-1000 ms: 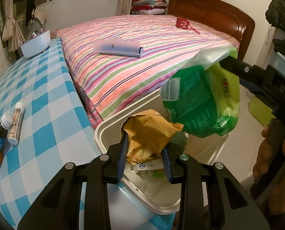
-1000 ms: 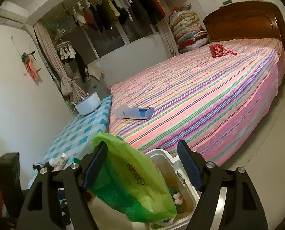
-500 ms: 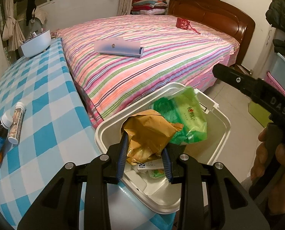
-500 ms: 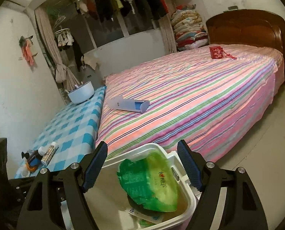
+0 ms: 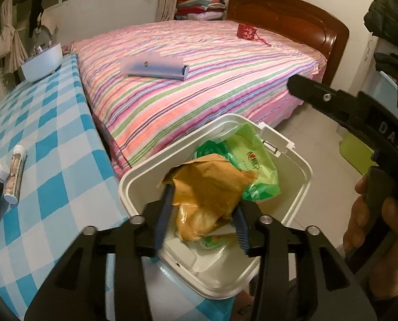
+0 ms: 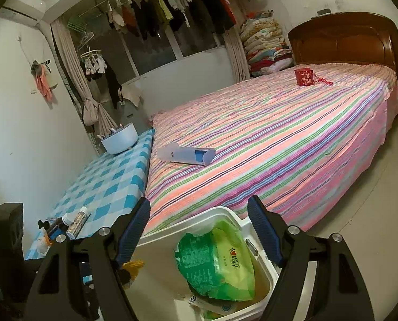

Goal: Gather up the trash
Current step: 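Open the left tool to drop the yellow wrapper into the bin, then move both tools back to the table toward the white cloth and pill tube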

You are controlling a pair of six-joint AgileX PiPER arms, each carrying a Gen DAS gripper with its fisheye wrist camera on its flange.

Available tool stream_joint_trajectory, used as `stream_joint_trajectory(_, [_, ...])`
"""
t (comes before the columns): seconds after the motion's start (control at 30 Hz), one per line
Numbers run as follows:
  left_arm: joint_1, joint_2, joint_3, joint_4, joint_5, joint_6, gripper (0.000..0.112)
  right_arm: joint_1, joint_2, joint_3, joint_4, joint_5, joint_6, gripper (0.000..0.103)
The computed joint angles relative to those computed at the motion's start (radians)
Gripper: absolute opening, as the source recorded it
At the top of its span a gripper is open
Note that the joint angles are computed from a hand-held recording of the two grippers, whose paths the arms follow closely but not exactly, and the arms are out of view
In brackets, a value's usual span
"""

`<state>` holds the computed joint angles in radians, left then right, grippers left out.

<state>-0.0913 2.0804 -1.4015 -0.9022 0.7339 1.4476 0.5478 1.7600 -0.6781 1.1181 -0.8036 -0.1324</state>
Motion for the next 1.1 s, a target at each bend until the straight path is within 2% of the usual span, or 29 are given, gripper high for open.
stream_joint_trajectory(0.07, [0.005,-0.011,0.009,-0.018,0.000,0.017,0.060,0.000,0.001,-0.005,0.004,0.000,-0.007,0.073])
stream_joint_trajectory(0.1, [0.007,-0.012,0.008,-0.017,0.005,0.016,0.074,-0.001,0.000,-0.005,0.000,0.002,-0.005,0.073])
stream_joint_trajectory(0.3, [0.026,-0.027,0.013,-0.064,-0.002,0.044,0.085,-0.001,0.002,-0.010,0.001,0.000,-0.005,0.073])
stream_joint_trajectory(0.4, [0.044,-0.034,0.014,-0.102,-0.022,0.063,0.086,0.001,0.003,-0.016,-0.007,0.001,0.000,0.073])
stream_joint_trajectory(0.7, [0.116,0.010,-0.087,-0.101,-0.025,0.005,0.086,0.019,0.042,-0.107,-0.029,0.034,-0.038,0.073])
stream_joint_trajectory(0.87, [0.181,0.051,-0.167,-0.081,-0.014,-0.038,0.086,0.028,0.093,-0.210,-0.033,0.075,-0.085,0.073])
stream_joint_trajectory(1.1, [0.303,0.130,-0.336,-0.042,0.013,-0.141,0.086,0.044,0.217,-0.424,-0.028,0.174,-0.184,0.073])
